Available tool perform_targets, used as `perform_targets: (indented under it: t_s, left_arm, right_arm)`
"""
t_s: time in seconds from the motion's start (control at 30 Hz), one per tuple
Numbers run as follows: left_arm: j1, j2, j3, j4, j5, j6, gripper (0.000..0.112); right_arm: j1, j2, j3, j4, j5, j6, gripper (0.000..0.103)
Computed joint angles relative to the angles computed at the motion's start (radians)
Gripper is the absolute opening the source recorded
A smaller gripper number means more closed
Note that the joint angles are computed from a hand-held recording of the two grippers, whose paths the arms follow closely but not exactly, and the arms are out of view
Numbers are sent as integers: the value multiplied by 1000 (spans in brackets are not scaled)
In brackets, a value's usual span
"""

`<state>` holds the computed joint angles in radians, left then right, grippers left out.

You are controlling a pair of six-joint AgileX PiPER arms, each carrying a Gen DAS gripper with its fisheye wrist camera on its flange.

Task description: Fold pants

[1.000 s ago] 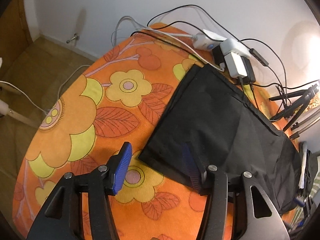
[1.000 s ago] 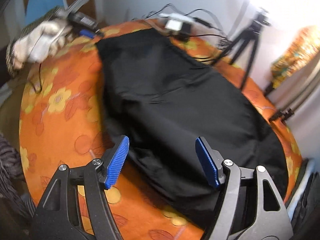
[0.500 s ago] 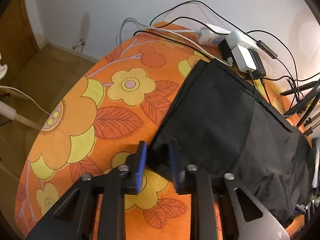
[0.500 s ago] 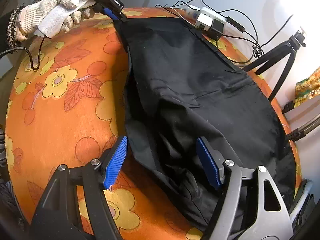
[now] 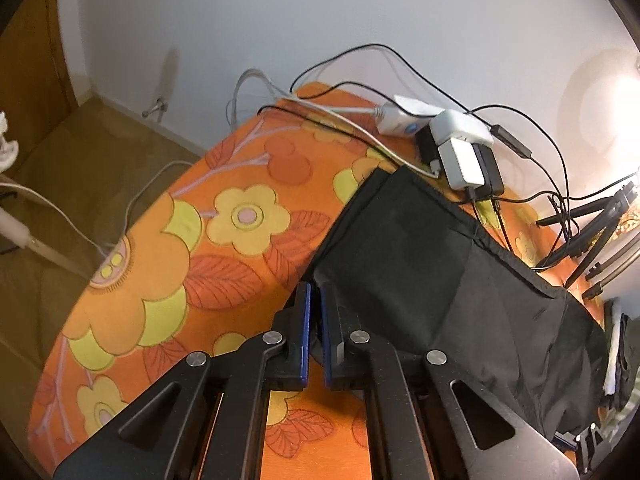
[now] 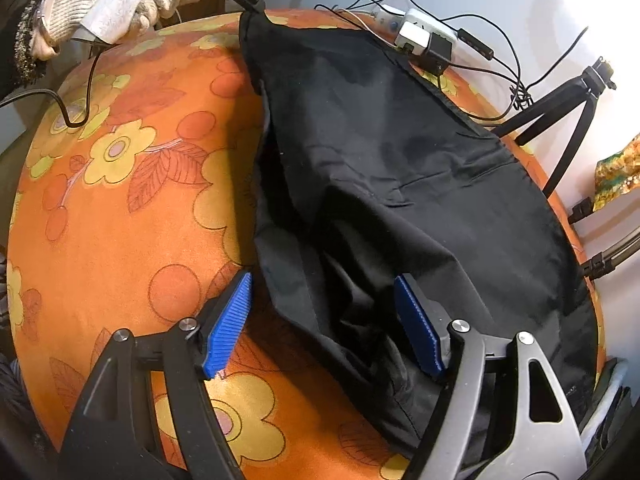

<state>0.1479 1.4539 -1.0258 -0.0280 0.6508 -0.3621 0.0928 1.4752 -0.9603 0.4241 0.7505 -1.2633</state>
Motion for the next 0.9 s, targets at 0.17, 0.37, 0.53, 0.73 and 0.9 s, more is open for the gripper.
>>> perform_targets:
  t_s: [0.17,0.37,0.53,0.73,0.9]
  left_arm:
    - [15,0,-13,-7,12,6,3]
    - [30,-75,16,-31,25,30,3]
    - [40,-175,79,-65,60,70,3]
    - [64,-357,202,-86,138,101,3]
    - [114,-439,298,-36,163,94,2]
  right_arm:
    - [4,32,-55,-37,51,46,32]
    - [8,-17,-68,-87,80,52,5]
    - [-46,-79,-107,-79,215,-25,3]
    - [-108,-150,-93,-104,344,-113,3]
    - [-61,-122,-60,-200,336,-83,3]
